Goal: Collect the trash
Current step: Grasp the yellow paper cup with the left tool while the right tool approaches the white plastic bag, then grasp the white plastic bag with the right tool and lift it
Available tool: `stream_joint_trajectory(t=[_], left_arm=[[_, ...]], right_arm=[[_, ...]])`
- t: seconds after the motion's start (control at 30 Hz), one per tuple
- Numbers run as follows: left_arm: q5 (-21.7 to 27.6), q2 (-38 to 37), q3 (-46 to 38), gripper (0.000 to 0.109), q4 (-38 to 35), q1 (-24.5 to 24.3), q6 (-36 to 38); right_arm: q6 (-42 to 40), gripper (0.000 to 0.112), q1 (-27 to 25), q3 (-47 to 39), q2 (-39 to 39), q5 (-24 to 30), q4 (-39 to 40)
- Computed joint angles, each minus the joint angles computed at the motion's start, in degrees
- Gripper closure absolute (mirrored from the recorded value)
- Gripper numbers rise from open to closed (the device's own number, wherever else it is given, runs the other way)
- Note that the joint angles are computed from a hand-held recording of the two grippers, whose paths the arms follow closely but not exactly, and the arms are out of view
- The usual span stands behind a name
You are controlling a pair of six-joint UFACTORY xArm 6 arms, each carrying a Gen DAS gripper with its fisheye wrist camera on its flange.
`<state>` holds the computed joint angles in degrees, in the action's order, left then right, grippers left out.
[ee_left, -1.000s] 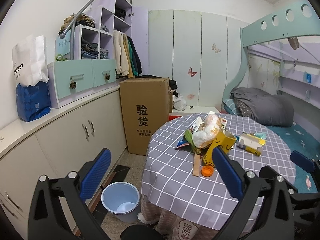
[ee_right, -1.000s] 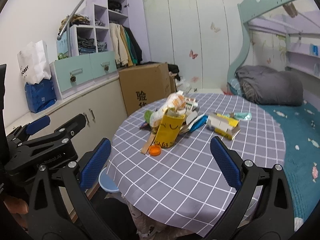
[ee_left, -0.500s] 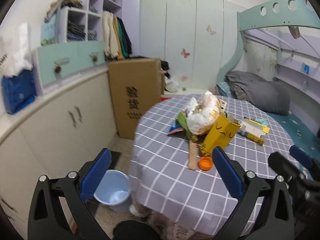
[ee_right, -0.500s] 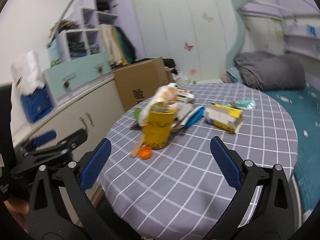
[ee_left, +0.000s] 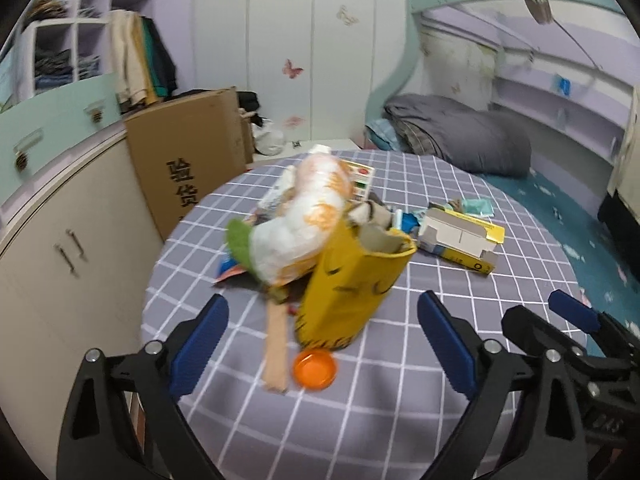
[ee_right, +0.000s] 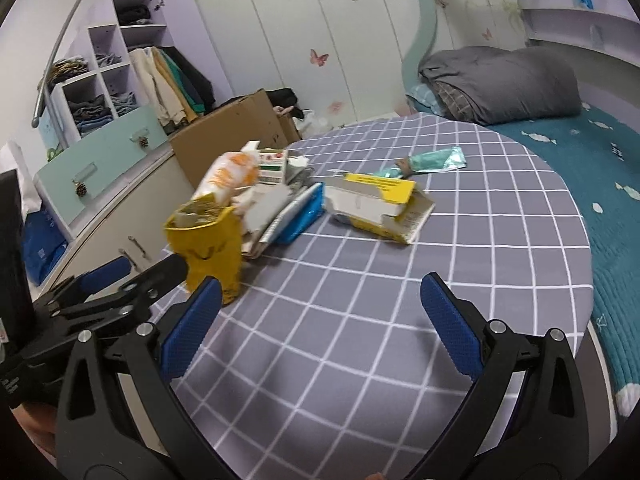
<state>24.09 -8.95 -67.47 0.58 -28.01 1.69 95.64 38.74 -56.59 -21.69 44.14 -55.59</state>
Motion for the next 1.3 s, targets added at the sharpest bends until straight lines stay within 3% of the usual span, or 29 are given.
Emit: stream_joint_trajectory(t=[0.07,0.23,0.33,0.47,0.57,0.67,0.83,0.97,1.1,1.23,1.3], left_arm=[[0.7,2.6,-2.2,0.026,2.6,-1.0,-1.2],[2.2,5.7,-4.9,0.058,6.4,-2.0,-2.6],[0.7,5.6,-4.4,0.067,8.2,-2.2,-2.9],[-3.3,3.4,-2.4,0.069,5.9,-1.8,-1.3],[-6.1,0.4,-0.7,0.069,-2.7,-1.4,3.8],[-7.8,-1.7,0.3,0.069,-6.0,-0.4,4.1],[-10.2,-2.5,-0.4,0.069,1.0,4.2,-6.1],[-8.1,-0.4,-3.8,0.069,8.0,7.9,-14.4],[-6.6,2.0,-6.8,0.069,9.6,10.9,-16.5],[-5.7,3.5,-8.3,0.069,6.7,13.0,-13.6],[-5.1,3.9,-8.9,0.069,4.6,13.4,-11.6]], right_arm=[[-0.2,0.015,-1.1,1.1,-0.7,-1.0,0.4],[-1.4,0.015,-3.5,2.8,-1.7,-3.0,1.9],[-2.6,0.015,-4.5,3.1,-1.8,-3.7,2.9],[-3.7,0.015,-5.3,2.9,-1.7,-4.1,3.0],[-4.6,0.015,-5.8,2.5,-1.5,-4.5,3.3],[-5.2,0.015,-6.3,1.0,-0.4,-5.7,3.5],[-8.3,0.015,-6.4,-5.2,4.3,-7.1,3.3],[-14.0,0.015,-6.8,-15.0,12.1,-8.1,4.2],[-23.1,0.015,-8.1,-25.3,21.0,-9.9,10.9],[-33.0,0.016,-8.9,-38.0,31.3,-5.7,19.2],[-38.1,0.031,-9.1,-44.8,36.5,-1.7,23.7]])
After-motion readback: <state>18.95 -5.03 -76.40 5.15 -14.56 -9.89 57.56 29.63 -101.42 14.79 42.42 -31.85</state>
